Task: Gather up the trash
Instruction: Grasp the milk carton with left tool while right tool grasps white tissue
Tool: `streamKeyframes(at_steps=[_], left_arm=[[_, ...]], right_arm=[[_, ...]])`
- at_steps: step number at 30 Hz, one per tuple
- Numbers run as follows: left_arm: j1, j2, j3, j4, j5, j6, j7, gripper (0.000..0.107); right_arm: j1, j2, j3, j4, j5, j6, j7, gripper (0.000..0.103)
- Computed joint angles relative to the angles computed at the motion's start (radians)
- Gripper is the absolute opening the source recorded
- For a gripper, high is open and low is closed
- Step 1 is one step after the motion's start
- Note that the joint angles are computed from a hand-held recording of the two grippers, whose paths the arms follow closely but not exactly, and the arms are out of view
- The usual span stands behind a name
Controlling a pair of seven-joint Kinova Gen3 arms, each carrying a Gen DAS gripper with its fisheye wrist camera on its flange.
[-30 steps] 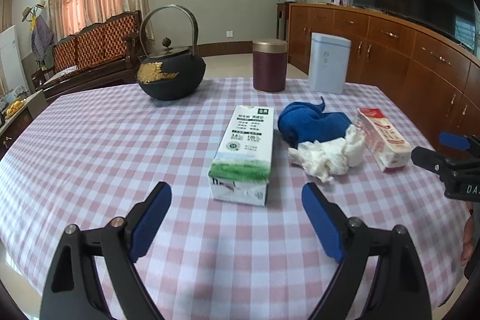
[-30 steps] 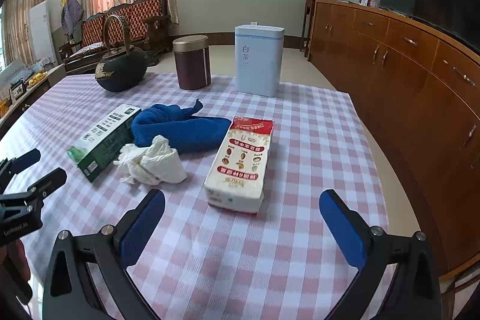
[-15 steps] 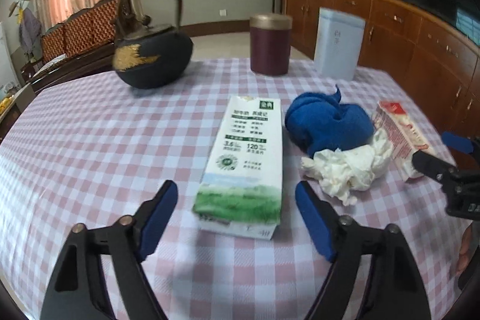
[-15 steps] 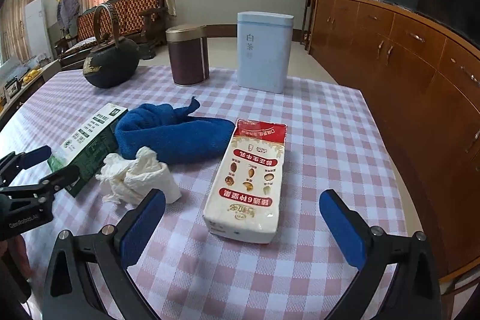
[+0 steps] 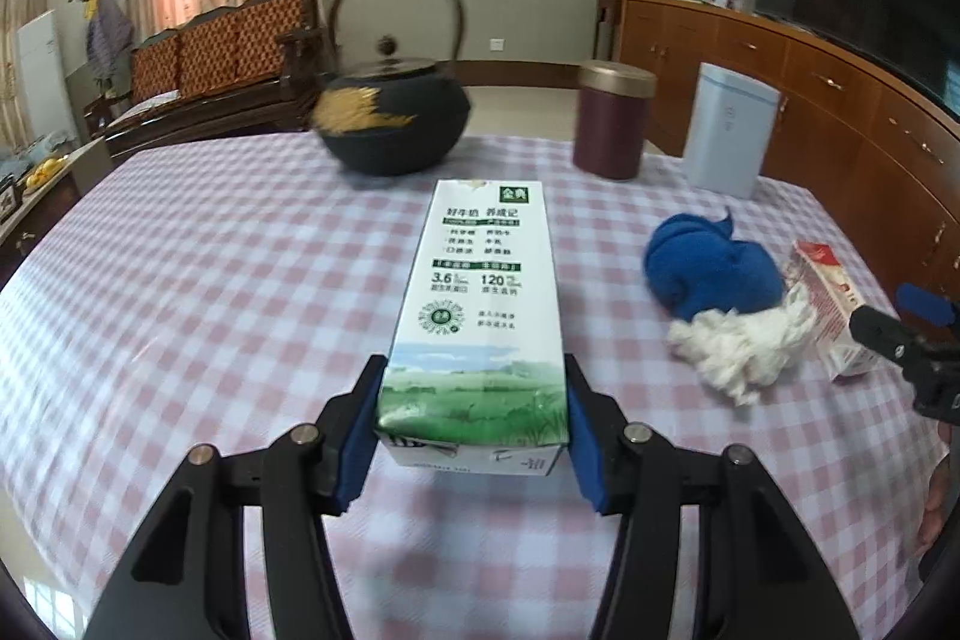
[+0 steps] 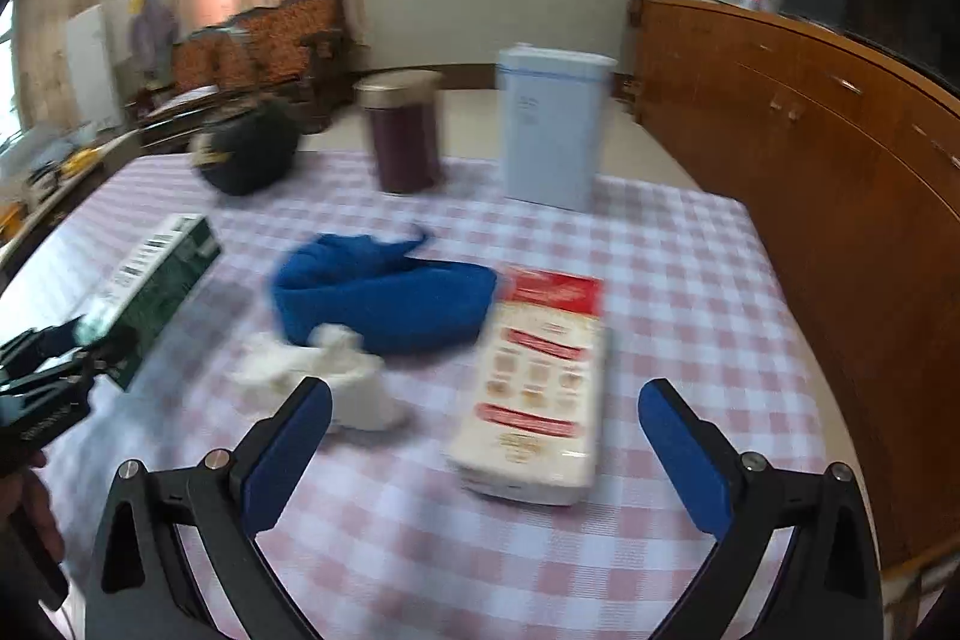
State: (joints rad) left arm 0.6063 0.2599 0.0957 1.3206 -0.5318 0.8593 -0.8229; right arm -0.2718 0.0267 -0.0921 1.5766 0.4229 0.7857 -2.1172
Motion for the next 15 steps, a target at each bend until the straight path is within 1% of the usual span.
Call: streamKeyframes(at_steps=[3, 5, 8, 10, 14, 15], left_arm=[[0.002, -0.023, -0.007, 0.034, -0.017, 0.007, 0.023, 0.055], [0.003, -0.034, -0.008, 0.052, -0.038, 0.012, 0.05, 0.055], [-0.019, -0.043, 0.002, 0.068, -0.03, 0.004, 0.062, 0.055], [-0.031, -0.04, 0.008, 0.066, -0.022, 0.001, 0.053, 0.055], [-0.042, -0.04, 0.013, 0.068, -0.013, -0.009, 0.039, 0.055], [-0.043, -0.04, 0.014, 0.068, -0.011, -0.011, 0.036, 0.055]], right_arm=[[-0.016, 0.006, -0.015, 0.0, -0.016, -0.025, 0.035, 0.103], [-0.036, 0.021, -0.024, -0.009, 0.003, -0.022, 0.025, 0.103], [-0.06, 0.054, -0.023, -0.035, 0.006, -0.005, 0.033, 0.101], [-0.082, 0.09, -0.009, -0.068, 0.013, 0.035, 0.038, 0.092], [-0.081, 0.142, 0.004, -0.121, -0.04, 0.073, 0.095, 0.087], [-0.074, 0.15, 0.005, -0.129, -0.07, 0.073, 0.124, 0.076]])
